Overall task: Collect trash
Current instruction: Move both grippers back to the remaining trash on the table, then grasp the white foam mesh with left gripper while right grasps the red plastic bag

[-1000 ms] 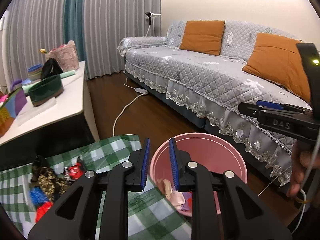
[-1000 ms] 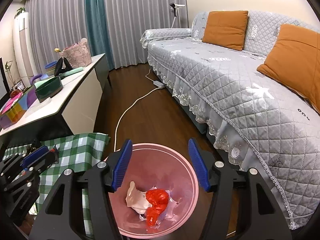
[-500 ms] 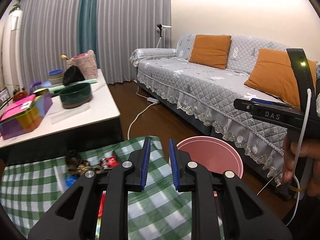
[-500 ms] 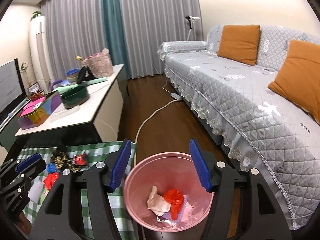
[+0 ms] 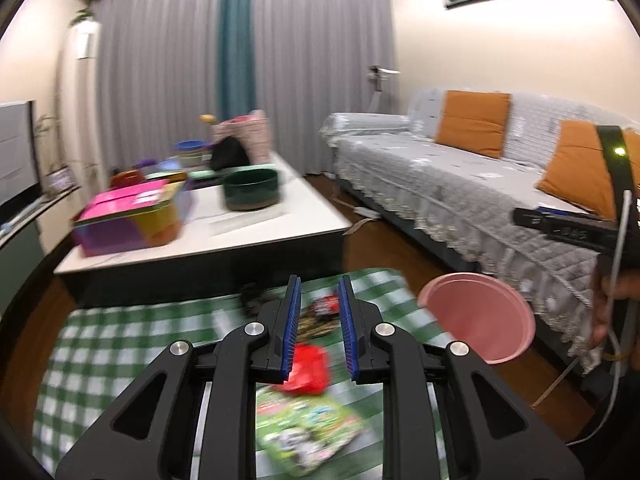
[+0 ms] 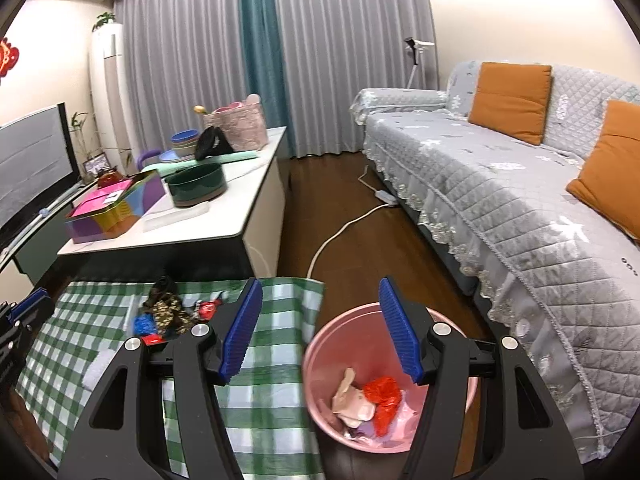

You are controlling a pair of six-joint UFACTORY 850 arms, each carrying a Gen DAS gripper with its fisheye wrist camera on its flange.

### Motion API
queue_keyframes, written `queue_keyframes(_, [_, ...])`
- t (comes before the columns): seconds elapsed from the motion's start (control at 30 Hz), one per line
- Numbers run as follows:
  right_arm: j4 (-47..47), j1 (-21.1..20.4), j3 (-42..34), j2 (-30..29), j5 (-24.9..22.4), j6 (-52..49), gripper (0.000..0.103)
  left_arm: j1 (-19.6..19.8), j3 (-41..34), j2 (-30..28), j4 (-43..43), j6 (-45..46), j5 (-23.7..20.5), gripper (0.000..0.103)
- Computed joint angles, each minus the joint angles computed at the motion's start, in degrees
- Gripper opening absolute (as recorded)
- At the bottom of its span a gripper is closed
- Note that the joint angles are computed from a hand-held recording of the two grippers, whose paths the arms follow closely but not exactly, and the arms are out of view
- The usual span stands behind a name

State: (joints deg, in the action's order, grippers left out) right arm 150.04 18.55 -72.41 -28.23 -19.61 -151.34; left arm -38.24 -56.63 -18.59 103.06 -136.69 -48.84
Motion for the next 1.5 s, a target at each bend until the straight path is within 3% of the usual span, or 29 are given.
queue_keyframes(0.3, [-14.17, 2.80, -2.81, -3.54, 0.53, 12.02, 0.061, 2.64, 9.30, 5.55, -5.44, -5.36, -2.91, 0.020])
queue_keyframes(0.73, [-37.06, 7.96, -9.88, -10.95, -1.37, 31.56, 0.061, 6.34, 12.39, 3.94, -4.13, -11.37, 2.33, 0.020])
queue_keyframes(0.9, [-42.15, 9.92, -13.05, -14.21, -1.46, 35.25, 0.082, 7.65, 11.51, 1.37, -1.28, -13.31, 6.04, 0.020])
queue_keyframes(1.03, [-49.27, 11.48, -16.10, -16.99, -1.36, 40.94, 0.092, 8.34, 10.85, -0.43, -0.27, -14.35, 7.92, 0.045])
queue_keyframes(1.17, [-59.95, 12.68, -19.88, -20.36, -1.04, 51.16, 0.096, 9.90, 10.96, -1.41, 2.68, -17.88, 11.43, 0.053])
queue_keyframes(1.27, [-72.65, 13.03, -23.75, -23.19, -2.42, 64.58, 0.096, 10.72, 10.31, -2.54, 3.30, -18.01, 13.78, 0.055])
queue_keyframes(1.5, [-88.92, 13.55, -29.09, -27.20, -4.78, 81.14, 0.096, 12.34, 8.29, -4.81, 1.64, -15.31, 18.96, 0.055])
